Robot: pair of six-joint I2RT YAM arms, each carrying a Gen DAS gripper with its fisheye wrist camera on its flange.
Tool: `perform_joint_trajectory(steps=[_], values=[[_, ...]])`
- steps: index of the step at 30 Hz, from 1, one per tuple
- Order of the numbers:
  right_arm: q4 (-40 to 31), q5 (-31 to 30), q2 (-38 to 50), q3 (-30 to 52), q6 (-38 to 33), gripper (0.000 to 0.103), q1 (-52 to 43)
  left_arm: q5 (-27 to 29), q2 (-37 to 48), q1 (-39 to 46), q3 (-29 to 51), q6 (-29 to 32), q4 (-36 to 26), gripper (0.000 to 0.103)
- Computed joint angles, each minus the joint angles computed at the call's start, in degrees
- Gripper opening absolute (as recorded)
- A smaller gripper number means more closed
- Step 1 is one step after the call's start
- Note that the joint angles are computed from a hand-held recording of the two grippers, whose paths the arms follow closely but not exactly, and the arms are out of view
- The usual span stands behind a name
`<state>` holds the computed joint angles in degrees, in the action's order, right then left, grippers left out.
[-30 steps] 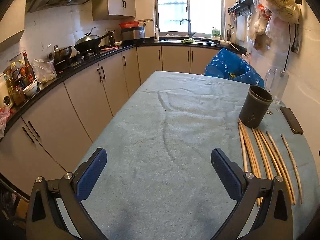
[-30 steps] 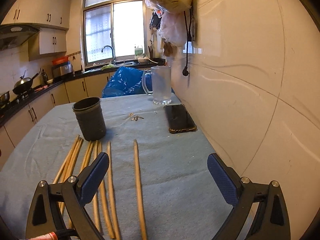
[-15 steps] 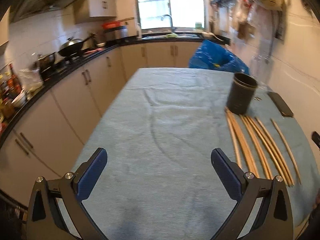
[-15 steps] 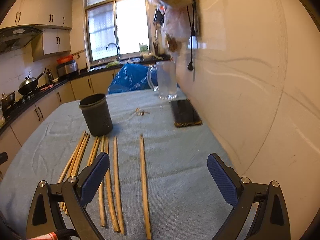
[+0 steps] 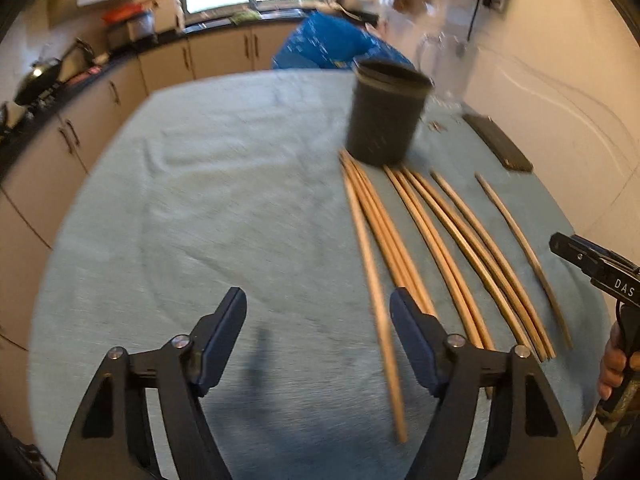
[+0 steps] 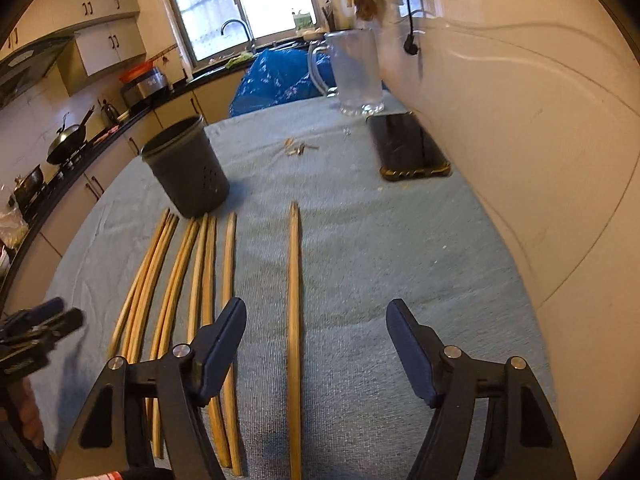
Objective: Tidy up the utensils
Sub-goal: 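Close the left gripper on one wooden stick while the right gripper closes on another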
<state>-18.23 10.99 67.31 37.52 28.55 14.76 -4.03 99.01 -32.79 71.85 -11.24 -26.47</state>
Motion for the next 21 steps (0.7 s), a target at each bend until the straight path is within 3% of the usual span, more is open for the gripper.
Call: perform_joint_trajectory(steps=[5,12,15,17,21], values=[[1.54,-0.92,2.01,-0.23,-0.73,0.077,0.06,-1.22,5.56,-1.26,2.98,0.32,-0.28,0.045],[2.39,-0.75,5.51,1.13,-1.99,0.073,0.40,0.91,7.15,-1.56,5.76,-0.54,-1.97,0.044],[2.69,-0.55,7.59,2.07,-2.16,0.070,0.71,-0.76,8.24,-2.89,6.60,0.03,-2.31,0.040],[2.76,-0.54,9.40,3.02,-2.45,0.063,0.79,-4.63,9.39,-4.11,7.40,0.69,-2.41,0.010],[2.01,0.92,13.30,6.10,-3.23,0.046,1.38,-3.32,9.88,-2.91,8.28,-1.45,-3.50,0.007]])
